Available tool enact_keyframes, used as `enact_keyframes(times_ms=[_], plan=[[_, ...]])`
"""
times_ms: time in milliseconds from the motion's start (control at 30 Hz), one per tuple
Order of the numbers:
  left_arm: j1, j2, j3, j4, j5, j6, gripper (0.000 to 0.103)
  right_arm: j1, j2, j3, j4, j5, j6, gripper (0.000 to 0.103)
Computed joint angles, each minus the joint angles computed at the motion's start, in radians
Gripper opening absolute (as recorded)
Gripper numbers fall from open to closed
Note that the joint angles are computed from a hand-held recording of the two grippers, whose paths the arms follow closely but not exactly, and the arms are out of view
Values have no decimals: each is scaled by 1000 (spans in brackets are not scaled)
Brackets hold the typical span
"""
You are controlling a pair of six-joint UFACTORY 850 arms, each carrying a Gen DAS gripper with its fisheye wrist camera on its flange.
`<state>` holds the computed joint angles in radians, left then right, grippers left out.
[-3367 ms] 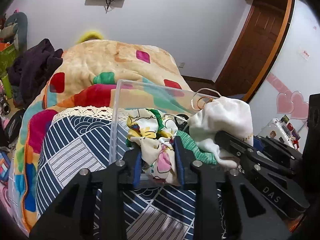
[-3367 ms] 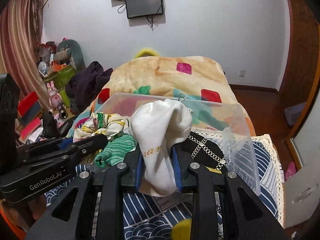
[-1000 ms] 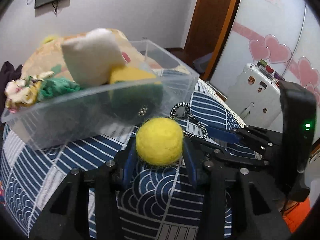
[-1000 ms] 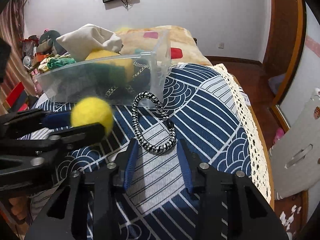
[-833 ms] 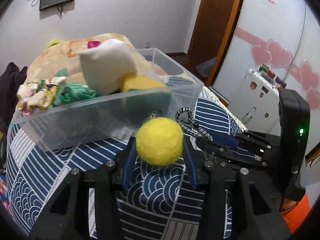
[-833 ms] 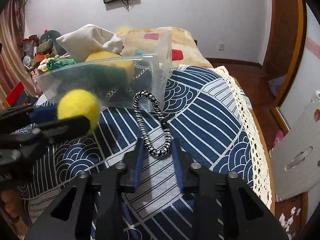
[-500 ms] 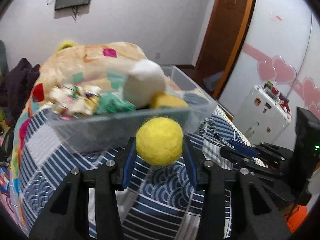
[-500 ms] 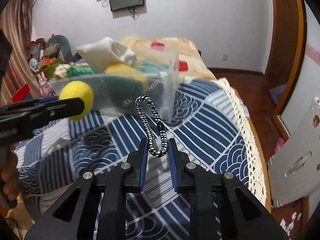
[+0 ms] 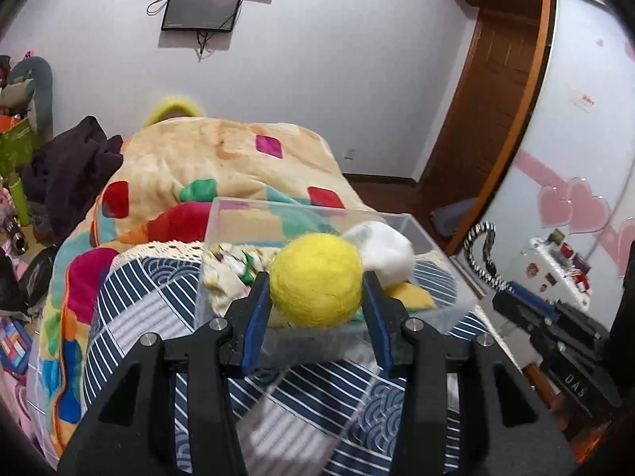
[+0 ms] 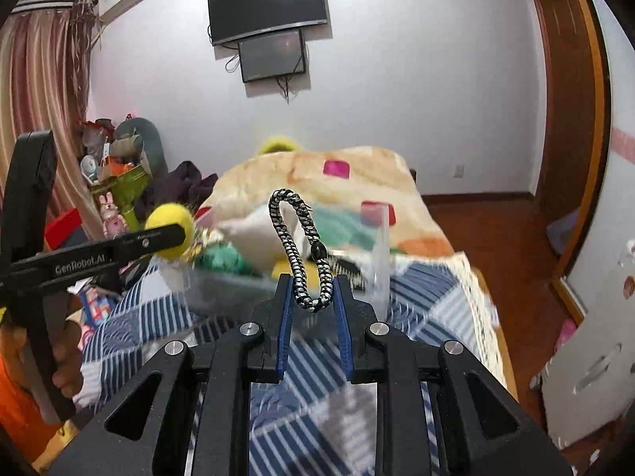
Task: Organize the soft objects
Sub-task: 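Drop the felt ball and bracelet into the box, open both tools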
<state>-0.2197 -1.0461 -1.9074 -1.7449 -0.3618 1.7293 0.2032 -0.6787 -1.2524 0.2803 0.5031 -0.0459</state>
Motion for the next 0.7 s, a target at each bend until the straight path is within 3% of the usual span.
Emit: enact_keyframes(times_ms=[67, 267, 400, 500, 567, 700], plan=[[-11, -38, -61, 86, 49, -77, 45, -2, -34, -62, 36, -30, -37, 18], [-30, -136, -210, 432, 83, -418, 45, -6, -126, -215, 207, -145, -201, 18], [-39, -176, -273, 608, 79, -583, 45, -20, -164, -273, 169, -224, -135, 18], [-40, -178, -278, 635, 82, -606, 51, -23, -167, -278, 153, -252, -122, 23], [-39, -169, -262, 609, 93, -575, 57, -17, -165, -274, 240, -251, -223, 25], [-35, -132, -198, 457, 106, -417, 61, -13, -159, -268, 277, -269, -273, 32]])
